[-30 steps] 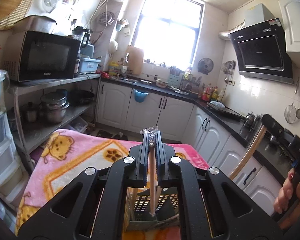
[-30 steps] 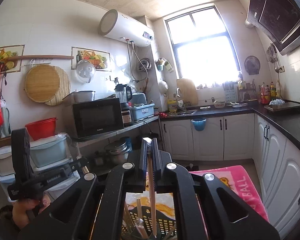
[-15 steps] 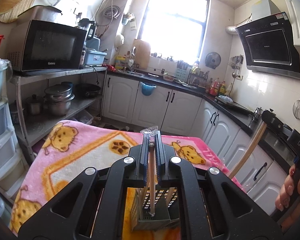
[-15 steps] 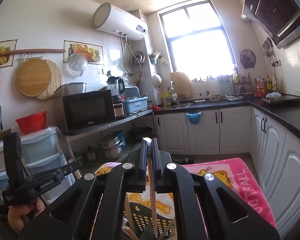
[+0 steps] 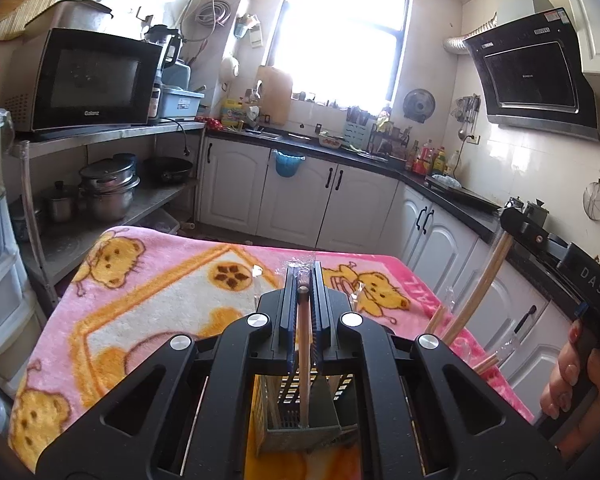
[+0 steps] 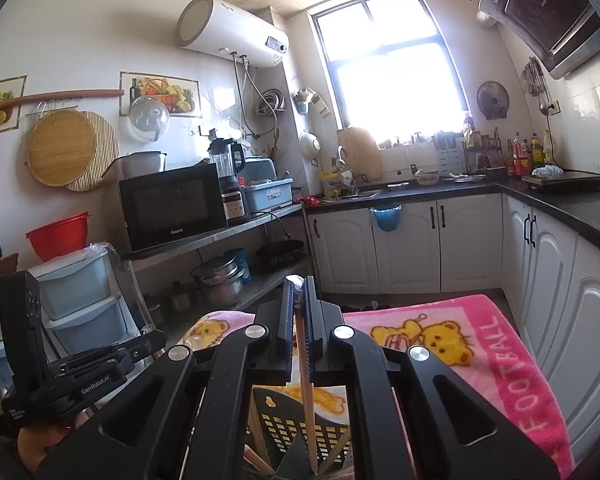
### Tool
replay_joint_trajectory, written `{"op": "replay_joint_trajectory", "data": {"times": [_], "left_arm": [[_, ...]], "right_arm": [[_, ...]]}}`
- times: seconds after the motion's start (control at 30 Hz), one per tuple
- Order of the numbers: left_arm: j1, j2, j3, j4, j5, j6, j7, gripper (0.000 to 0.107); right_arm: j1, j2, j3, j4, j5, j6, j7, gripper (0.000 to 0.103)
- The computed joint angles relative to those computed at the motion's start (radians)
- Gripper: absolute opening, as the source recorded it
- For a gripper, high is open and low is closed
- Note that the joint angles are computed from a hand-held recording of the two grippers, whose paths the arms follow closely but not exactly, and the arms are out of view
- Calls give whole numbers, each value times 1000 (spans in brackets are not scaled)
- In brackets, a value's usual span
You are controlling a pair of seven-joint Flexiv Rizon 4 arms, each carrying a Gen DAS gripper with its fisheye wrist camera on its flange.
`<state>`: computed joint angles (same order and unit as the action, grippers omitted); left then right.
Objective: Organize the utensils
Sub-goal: 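Carry the held chopsticks upright over the green caddy with both tools, then lower the chopsticks into the caddy slots and open both tools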
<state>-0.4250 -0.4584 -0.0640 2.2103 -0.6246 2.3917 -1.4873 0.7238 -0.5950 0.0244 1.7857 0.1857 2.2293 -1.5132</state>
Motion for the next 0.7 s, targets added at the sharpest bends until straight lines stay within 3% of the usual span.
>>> {"op": "replay_joint_trajectory", "data": {"times": [0.5,0.63,0.7], "left_arm": [[11,-12,-4,13,51,-43,-39,4],[17,-8,-1,23,69,-54,-60,4],[13,-7,4,29,67,-53,-63,6]], "right_arm": [[41,7,-39,26,31,-81,3,7],[80,15,-80,37,68,-99,-12,19],[118,21,-120,44,107,-110,-33,20]]}}
